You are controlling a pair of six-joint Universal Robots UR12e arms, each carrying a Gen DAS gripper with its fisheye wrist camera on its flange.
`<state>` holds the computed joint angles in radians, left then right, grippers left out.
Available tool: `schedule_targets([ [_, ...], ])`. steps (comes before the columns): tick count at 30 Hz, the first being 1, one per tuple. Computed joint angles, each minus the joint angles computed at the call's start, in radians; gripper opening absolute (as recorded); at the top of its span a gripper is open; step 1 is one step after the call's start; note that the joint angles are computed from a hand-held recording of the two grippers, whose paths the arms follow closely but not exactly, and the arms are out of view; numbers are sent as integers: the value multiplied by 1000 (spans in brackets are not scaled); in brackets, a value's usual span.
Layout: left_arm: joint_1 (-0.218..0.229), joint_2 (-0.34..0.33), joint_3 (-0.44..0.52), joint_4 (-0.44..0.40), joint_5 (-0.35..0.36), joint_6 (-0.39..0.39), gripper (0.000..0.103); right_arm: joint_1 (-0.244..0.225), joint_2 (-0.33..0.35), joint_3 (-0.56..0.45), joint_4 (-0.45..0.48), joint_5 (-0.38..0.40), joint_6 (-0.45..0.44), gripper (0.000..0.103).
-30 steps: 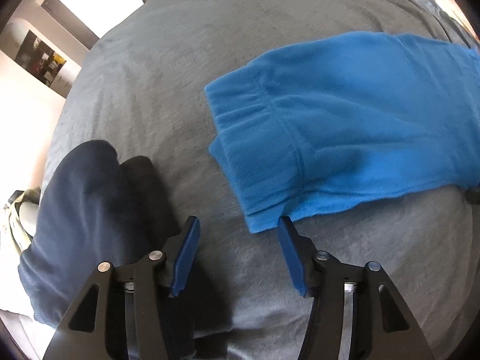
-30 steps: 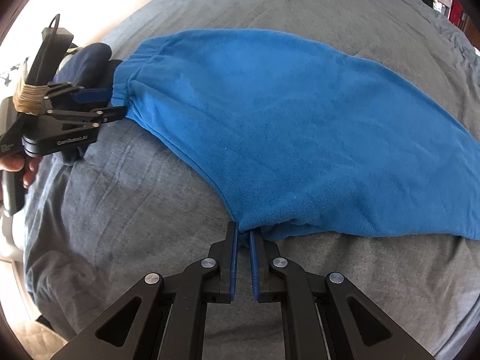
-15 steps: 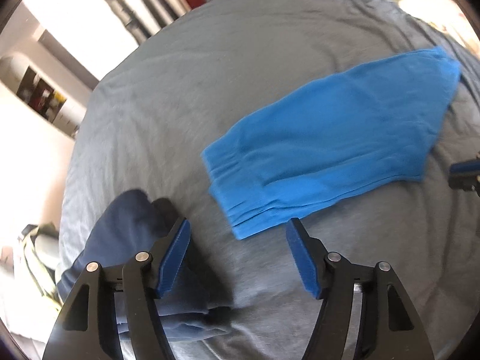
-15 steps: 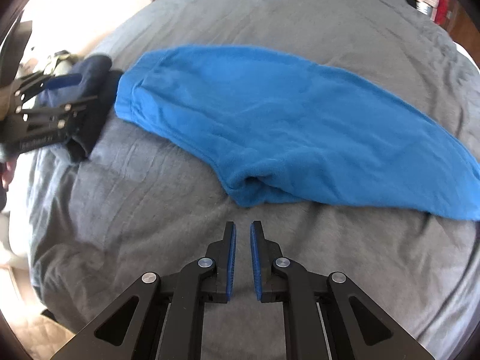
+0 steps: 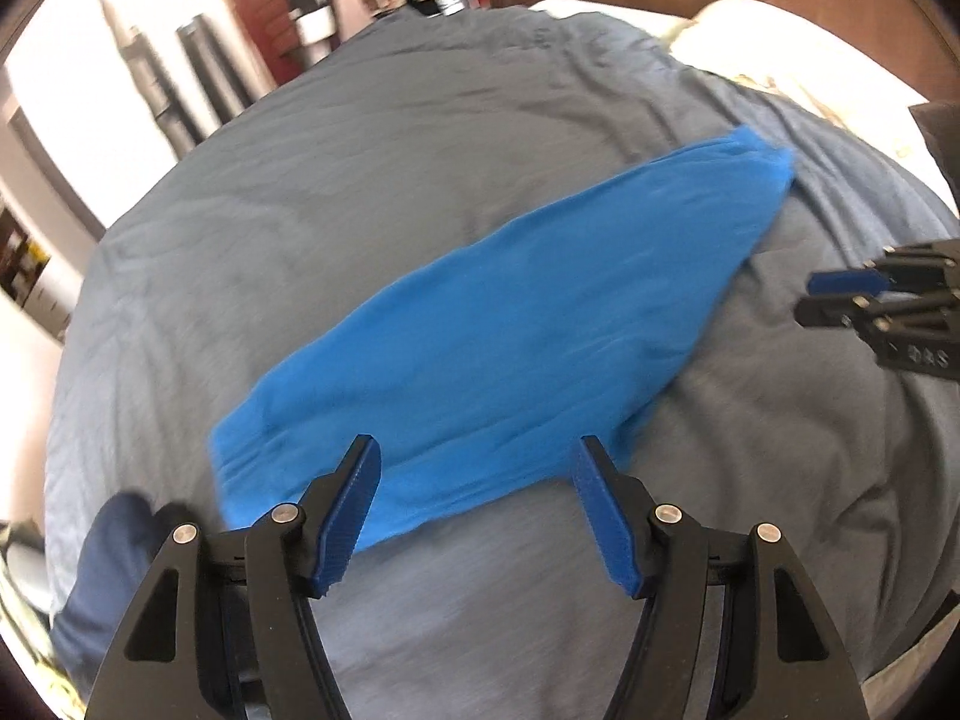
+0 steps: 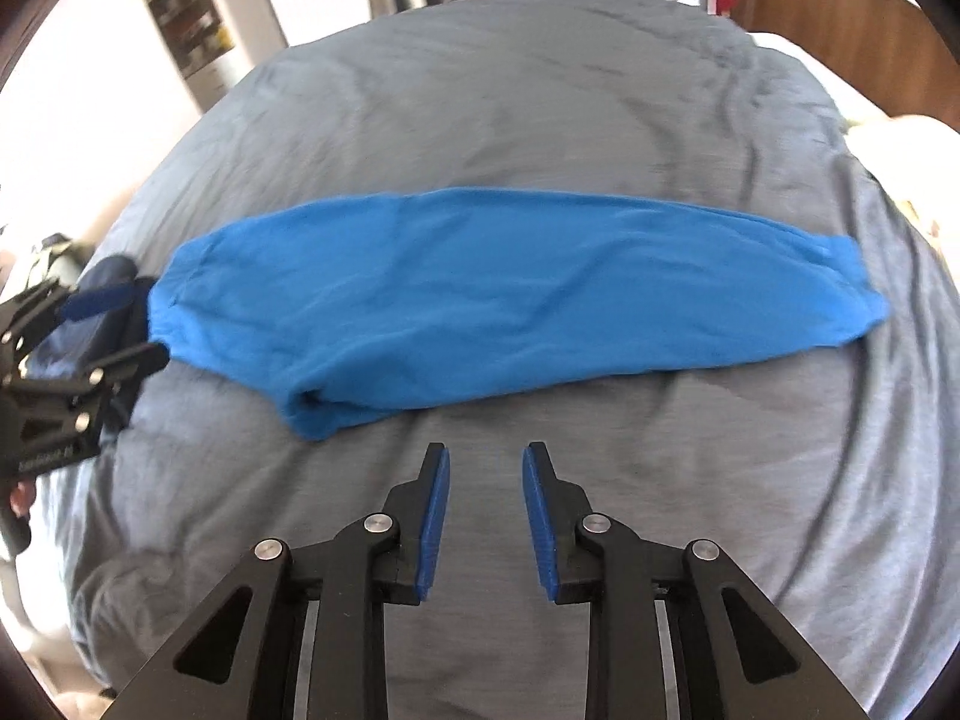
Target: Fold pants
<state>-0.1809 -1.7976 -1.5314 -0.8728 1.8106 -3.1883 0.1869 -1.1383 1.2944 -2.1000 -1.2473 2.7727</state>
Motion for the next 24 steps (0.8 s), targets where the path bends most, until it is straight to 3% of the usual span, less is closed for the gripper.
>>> schedule_targets([
  [10, -52, -184, 249, 83, -69, 239, 65, -88, 19, -12, -145, 42, 183, 27],
  [18, -64, -378, 559, -4, -176, 355, 64, -148, 70, -53, -218, 46, 380, 27],
  [20, -68, -424, 634, -31, -197, 360, 59, -156, 88, -70, -229, 45, 421, 27],
  [24, -74, -546, 836, -143, -241, 361, 39, -171, 121, -99, -262, 39, 498, 26],
])
